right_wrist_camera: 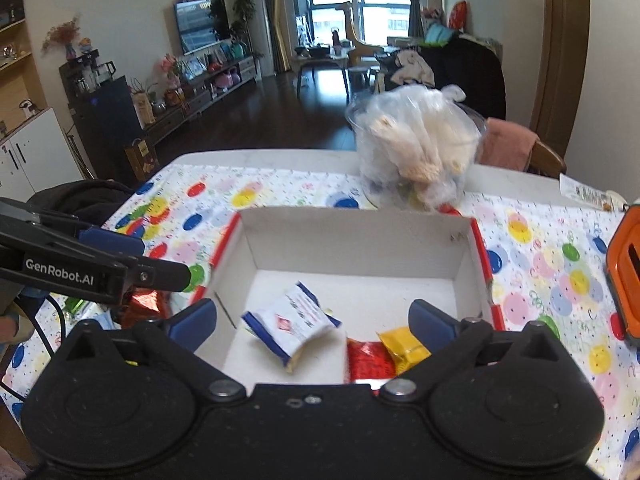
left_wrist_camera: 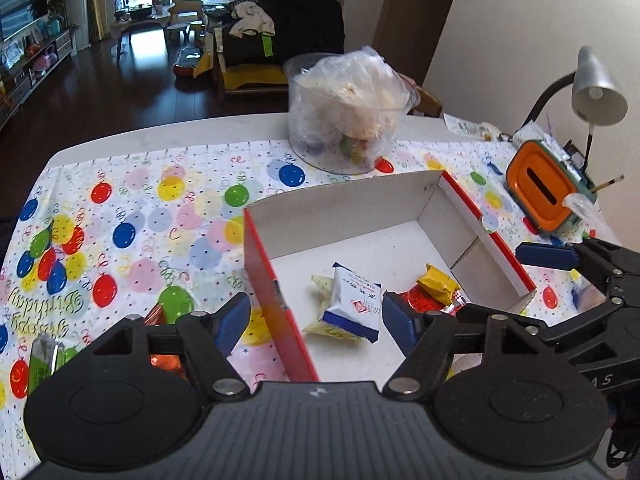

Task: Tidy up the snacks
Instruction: 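Move both tools back over the remaining snacks on the table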

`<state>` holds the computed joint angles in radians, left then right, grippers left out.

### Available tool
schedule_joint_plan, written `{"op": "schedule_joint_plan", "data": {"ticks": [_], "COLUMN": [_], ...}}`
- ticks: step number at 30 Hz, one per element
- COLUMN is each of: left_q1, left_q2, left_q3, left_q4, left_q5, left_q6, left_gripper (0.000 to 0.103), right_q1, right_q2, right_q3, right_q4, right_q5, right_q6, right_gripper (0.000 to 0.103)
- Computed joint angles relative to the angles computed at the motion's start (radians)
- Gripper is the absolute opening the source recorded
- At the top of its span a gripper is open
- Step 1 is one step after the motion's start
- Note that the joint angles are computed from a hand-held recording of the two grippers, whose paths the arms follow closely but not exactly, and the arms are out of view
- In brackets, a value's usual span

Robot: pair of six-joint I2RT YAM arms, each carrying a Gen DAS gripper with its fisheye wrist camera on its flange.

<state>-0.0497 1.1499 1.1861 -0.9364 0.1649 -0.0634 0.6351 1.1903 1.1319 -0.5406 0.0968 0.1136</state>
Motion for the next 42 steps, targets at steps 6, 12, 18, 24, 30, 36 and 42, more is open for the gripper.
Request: {"op": "schedule_joint_plan", "data": {"ticks": [6, 12, 18, 24, 30, 36, 42], "left_q1": [0.151, 0.385, 0.665, 0.904, 1.056, 1.133, 1.178], "left_q2": [-0.088, -0.141, -0.136, -0.060, 0.032, 0.113, 0.170], "left_q3": [-0.023, -0.030, -0.045, -0.056, -0.050, -0.054, -0.097], "left_q4": [-0.039, -0.115, -0.202, -0.270, -0.310, -0.310, -0.274], "left_q5": [0.088, 0.224, 0.359, 0.436, 0.473, 0.467, 0.435], "left_q6": [0.102, 0.274, 0.523, 0.762, 0.954, 1.099, 1.183], "left_gripper": [0.079, 0.079, 0.082, 0.082, 0.082, 0.082, 0.082], "right_q1": [0.107, 0.238, 0.336, 0.402, 0.502, 0.546, 0.566], "right_q2": [0.006, 0.080, 0.134, 0.198, 0.286, 0.358, 0.415], "right_q3": [0.003, 0.054, 0.073, 0.110, 0.148, 0.186, 0.192], "right_q4": [0.033, -0.001, 0.016, 0.003, 0.006, -0.034, -0.039], "right_q5": [0.067, 0.197, 0.261, 0.270, 0.359, 0.372, 0.361], "right_q6": [0.076, 0.173, 0.211, 0.308, 0.364, 0.459, 0.527], "right_gripper": [0.103, 0.103, 0.103, 0.103, 0.103, 0.103, 0.098]}}
